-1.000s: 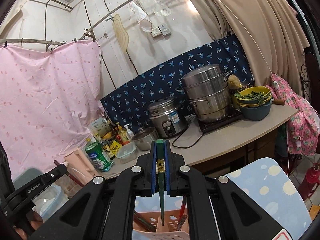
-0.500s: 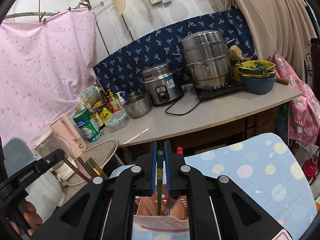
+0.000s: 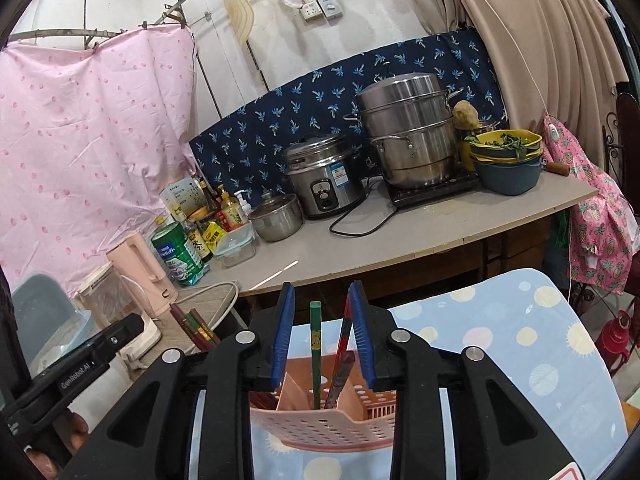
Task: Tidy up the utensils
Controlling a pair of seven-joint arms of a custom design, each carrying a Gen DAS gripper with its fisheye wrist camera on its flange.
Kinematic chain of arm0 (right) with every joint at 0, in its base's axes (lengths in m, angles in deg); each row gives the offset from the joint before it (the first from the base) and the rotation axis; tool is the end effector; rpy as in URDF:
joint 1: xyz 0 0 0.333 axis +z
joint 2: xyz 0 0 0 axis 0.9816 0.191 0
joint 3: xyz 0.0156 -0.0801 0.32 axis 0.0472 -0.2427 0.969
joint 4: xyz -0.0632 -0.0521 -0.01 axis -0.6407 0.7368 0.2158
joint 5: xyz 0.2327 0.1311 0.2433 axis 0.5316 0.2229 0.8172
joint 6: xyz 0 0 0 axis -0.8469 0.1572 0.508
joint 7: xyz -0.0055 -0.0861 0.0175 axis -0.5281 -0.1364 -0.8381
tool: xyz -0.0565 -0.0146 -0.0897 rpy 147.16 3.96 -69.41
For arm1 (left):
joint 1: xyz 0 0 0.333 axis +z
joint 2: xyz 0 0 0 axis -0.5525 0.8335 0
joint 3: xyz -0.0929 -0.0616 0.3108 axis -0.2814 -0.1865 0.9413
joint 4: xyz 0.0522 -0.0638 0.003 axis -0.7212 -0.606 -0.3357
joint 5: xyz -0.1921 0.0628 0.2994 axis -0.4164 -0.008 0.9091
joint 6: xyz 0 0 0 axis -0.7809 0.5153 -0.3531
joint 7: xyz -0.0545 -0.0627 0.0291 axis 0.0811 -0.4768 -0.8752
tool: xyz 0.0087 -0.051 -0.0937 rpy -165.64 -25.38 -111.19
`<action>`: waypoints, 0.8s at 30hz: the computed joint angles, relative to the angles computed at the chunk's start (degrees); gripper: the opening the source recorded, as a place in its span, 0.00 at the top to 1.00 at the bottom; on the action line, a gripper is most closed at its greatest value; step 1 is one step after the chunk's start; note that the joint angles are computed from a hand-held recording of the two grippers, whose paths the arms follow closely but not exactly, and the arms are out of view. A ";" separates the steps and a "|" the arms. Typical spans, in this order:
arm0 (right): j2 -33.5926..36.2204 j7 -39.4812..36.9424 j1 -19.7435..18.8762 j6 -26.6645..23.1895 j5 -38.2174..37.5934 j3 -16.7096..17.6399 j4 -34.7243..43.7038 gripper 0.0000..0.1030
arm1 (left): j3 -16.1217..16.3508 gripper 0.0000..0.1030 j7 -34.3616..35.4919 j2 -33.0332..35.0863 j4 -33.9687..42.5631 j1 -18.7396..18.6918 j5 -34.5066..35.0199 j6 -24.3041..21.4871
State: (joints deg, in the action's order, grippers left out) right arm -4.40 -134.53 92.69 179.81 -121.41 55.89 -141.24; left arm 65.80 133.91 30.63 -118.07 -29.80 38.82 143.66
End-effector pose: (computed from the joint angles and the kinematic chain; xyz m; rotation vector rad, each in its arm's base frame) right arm 0.5875 0.1732 0.5650 -1.1669 1.6481 -0.7374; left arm 0.6195 -0.0968 0.5823 -1.5075 1.7253 -1.1888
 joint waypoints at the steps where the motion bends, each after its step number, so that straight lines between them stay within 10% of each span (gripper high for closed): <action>1: -0.76 0.50 0.15 -0.16 -0.70 -0.06 -0.66 0.71 | 0.12 0.60 -0.11 -0.70 -0.86 -0.02 0.05 0.17; 14: -14.12 6.07 -1.52 -3.61 -8.05 7.02 -16.80 0.51 | 5.28 0.35 8.16 -13.25 -16.99 -6.21 -7.03 3.42; 24: -22.29 0.52 -0.95 -11.06 0.67 12.83 -29.20 0.40 | 4.59 0.26 -0.74 -21.65 -32.12 -5.84 4.82 8.52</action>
State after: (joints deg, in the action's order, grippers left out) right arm -26.69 -134.01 91.74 168.75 -120.74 68.72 -170.44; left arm 70.39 133.17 8.98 -150.20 -35.65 43.64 152.18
